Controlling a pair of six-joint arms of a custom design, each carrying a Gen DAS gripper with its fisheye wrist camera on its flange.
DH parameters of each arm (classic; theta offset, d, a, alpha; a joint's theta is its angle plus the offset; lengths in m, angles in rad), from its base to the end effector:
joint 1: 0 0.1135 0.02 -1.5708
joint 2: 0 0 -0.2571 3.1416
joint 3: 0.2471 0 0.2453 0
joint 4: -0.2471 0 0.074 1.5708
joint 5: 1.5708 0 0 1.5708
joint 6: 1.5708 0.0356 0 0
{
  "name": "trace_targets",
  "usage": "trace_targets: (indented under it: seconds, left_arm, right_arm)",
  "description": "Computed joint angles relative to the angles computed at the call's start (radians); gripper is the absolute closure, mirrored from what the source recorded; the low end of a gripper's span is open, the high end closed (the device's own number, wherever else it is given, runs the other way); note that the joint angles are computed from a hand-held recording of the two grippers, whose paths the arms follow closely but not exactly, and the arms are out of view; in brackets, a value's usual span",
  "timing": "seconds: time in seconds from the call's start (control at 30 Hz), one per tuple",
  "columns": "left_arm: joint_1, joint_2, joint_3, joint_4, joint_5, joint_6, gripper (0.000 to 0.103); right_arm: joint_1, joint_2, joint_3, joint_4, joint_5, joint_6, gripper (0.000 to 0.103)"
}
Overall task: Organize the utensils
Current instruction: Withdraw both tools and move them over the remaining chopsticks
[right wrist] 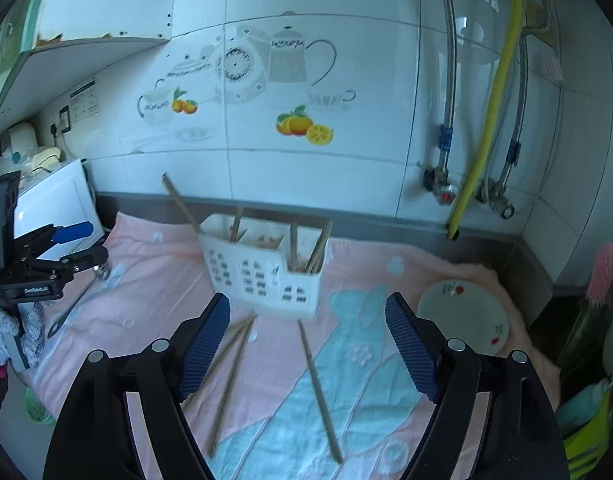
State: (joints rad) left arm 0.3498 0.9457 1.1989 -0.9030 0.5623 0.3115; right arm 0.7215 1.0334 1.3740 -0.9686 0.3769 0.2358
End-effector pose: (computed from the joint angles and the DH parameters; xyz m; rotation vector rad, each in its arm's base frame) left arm 0.1640 0.0396 0.3767 0.2601 2.1009 -0.2349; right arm 0.1432 0.1085 0.4074 -0.3129 2.1291 0.1403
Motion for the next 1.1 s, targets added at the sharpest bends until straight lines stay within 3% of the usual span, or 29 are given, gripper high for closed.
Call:
trace_targets:
  seconds: [0.2,0.43,0.73,0.87,1.1]
  left_arm:
    - [0.063,-0.055,-0.112,-0.019,0.054,0.048,0.014]
    - [0.093,-0.112,-0.223,-0.022,0.053,0.075,0.012]
    - [0.086,-0.158,-0.324,-0.016,0.025,0.089,0.01]
    - [0.081,-0.167,-0.358,-0.009,0.011,0.101,0.01]
    - [0.091,-0.156,-0.407,0.01,-0.007,0.12,0.01]
  right_arm:
    - [0.077,-0.153,-0.233,0.052,0.039,0.076,0.023]
    - [0.127,-0.26,-0.435,0.103,0.086,0.107,0.023]
    - [0.026,-0.306,-0.605,0.189,-0.032,0.078,0.019]
    - [0.009,-0.281,-0.64,0.235,-0.058,0.053,0.013]
    - [-0.054,-0.233,-0.678,0.307,-0.145,0.007,0.013]
